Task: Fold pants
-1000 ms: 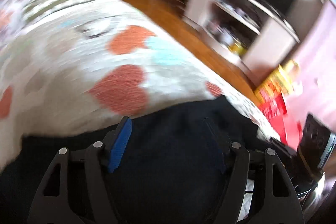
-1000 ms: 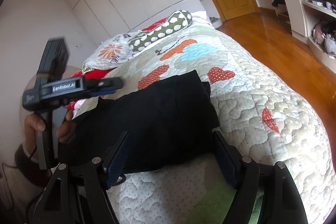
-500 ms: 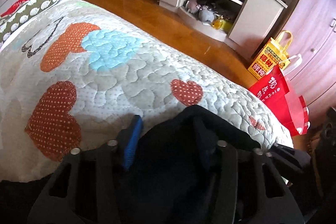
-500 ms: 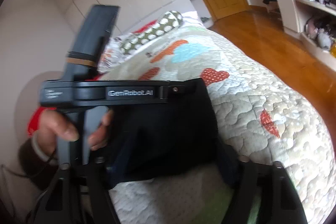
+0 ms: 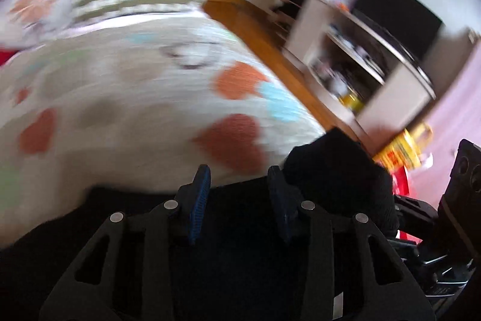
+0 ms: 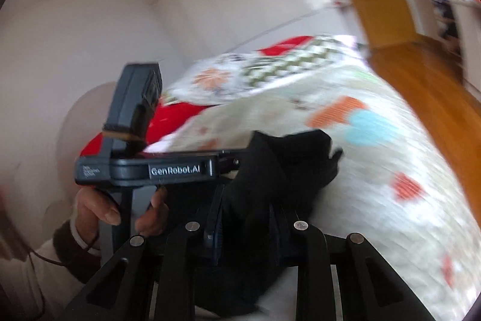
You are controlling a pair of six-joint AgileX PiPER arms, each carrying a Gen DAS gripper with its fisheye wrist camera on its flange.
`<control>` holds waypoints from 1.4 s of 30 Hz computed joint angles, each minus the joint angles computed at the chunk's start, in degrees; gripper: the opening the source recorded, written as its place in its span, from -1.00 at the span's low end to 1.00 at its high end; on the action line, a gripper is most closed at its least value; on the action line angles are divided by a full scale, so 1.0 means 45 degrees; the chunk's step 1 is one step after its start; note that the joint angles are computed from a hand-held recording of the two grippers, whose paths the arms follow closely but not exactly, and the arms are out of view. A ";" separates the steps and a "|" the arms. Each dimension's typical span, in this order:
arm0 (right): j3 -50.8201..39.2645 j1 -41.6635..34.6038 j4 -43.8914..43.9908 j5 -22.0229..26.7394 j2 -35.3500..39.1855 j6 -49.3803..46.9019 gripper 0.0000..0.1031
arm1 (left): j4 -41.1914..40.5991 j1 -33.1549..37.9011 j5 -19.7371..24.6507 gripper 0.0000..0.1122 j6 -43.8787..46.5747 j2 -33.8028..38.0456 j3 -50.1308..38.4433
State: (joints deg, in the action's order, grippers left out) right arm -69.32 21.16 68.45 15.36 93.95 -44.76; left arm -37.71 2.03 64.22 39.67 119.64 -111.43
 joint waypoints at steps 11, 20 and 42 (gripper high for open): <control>-0.1695 -0.0188 -0.0146 0.2813 0.1217 0.0024 0.07 | 0.0011 0.2938 -0.0865 -0.28 0.1282 -0.1399 0.3383; -0.1363 0.1073 -0.9944 0.1510 0.1797 0.8776 0.08 | 0.1060 0.1194 -0.4109 0.01 0.0306 -0.3311 0.7319; -0.2419 0.1392 -1.0296 0.1870 0.1836 0.9240 0.08 | -0.0279 0.2526 -0.2835 -0.91 0.0323 -0.3008 0.6561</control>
State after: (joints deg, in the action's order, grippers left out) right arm -80.21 27.43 22.12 23.77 102.22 -3.18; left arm -38.97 13.40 51.46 41.12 106.10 -81.91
